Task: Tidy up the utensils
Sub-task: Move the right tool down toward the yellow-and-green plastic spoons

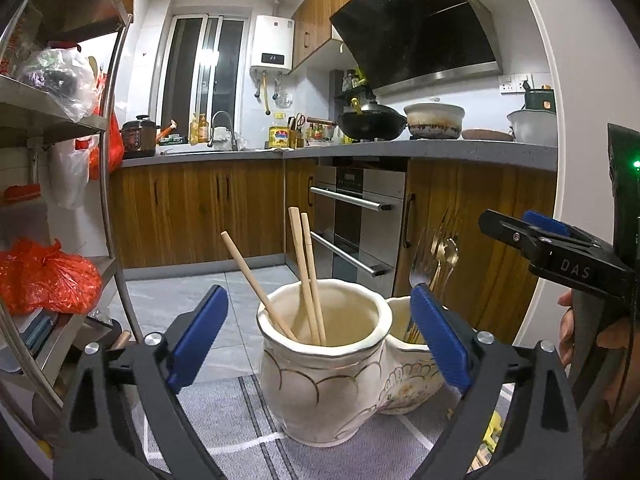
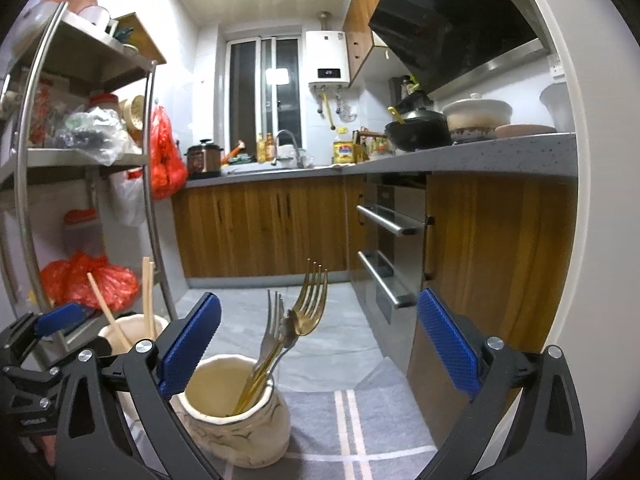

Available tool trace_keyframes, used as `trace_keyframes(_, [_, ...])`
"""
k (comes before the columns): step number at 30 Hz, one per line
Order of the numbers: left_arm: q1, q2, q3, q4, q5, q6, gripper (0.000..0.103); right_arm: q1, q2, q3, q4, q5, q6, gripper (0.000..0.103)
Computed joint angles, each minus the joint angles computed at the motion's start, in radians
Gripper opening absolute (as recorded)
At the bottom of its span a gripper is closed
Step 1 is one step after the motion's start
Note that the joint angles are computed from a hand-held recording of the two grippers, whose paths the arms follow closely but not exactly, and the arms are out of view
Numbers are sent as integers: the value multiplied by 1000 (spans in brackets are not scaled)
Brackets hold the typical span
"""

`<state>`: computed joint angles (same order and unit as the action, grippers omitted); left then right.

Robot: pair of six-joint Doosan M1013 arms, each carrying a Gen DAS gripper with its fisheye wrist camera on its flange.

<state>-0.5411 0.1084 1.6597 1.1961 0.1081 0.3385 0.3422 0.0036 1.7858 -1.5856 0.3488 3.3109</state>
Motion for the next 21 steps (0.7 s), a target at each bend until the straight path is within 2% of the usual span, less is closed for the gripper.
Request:
trace_keyframes(3, [-1, -1, 2, 71, 6, -70, 97, 2, -5, 3, 16, 12, -17, 98])
trace_keyframes(10, [-5, -8, 4, 162, 15, -163, 97, 2, -26, 18, 103, 30, -91, 98])
trace_keyframes(13, [-11, -17, 1, 93, 23, -84, 97, 3, -34, 24, 154, 30, -143, 98])
trace_keyframes(16, [-22, -28, 4, 92, 46, -69, 97, 9, -42, 34, 176, 35, -184, 98])
trace_keyframes(21, [-35, -58, 22, 11, 64, 30, 97, 14, -55, 47, 239, 30, -259, 98])
